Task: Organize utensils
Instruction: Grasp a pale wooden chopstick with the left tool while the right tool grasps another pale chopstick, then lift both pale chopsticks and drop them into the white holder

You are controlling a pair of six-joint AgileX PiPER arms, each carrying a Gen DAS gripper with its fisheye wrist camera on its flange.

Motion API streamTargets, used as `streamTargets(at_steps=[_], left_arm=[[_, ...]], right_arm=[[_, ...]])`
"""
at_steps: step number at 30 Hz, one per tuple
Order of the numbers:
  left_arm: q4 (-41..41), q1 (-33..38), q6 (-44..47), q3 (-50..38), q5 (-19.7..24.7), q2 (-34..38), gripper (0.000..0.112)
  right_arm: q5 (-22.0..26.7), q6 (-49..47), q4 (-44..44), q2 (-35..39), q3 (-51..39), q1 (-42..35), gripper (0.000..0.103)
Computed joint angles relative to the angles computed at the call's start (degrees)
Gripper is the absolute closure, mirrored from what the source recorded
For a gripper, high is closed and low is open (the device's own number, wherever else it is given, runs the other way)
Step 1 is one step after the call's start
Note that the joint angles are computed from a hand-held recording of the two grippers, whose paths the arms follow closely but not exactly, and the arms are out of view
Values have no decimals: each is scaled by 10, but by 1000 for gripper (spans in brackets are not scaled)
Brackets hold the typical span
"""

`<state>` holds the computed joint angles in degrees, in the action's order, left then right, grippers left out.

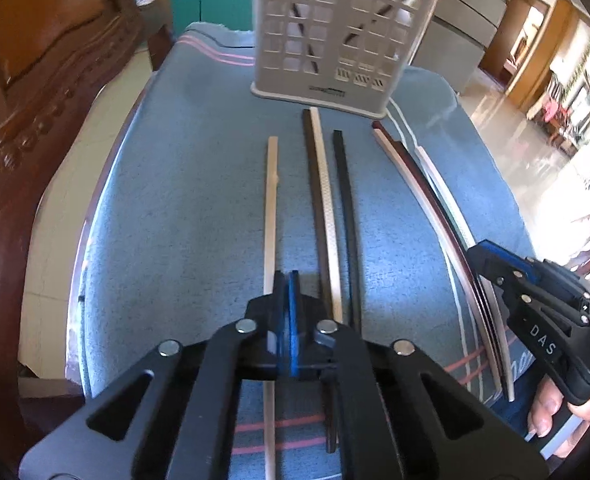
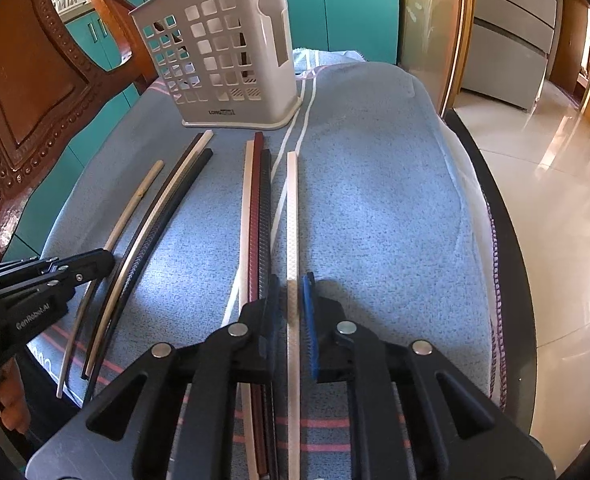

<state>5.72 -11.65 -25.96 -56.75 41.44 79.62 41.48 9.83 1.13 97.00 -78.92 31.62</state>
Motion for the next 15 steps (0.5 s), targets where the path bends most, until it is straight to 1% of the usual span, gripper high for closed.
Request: streamTargets(at_steps=[3,8,11,13,15], left_arm=[[-31,14,21,15,-1,-20,111],[-112,29,95,29,9,-57,111],[-116,20,98,28,10,-67,111],[-72,13,58,20,4,-57,110],[-64,28,52,5,2,-36,109]], right_arm=[[-2,-4,6,-1,2,-3,89],[-5,-7,11,-2,5,-6,89],[-5,-5,10,-3,6,-5,89],[-5,-4,8,-4,7,-5,89],[0,-2,4,-2,3,-4,88]])
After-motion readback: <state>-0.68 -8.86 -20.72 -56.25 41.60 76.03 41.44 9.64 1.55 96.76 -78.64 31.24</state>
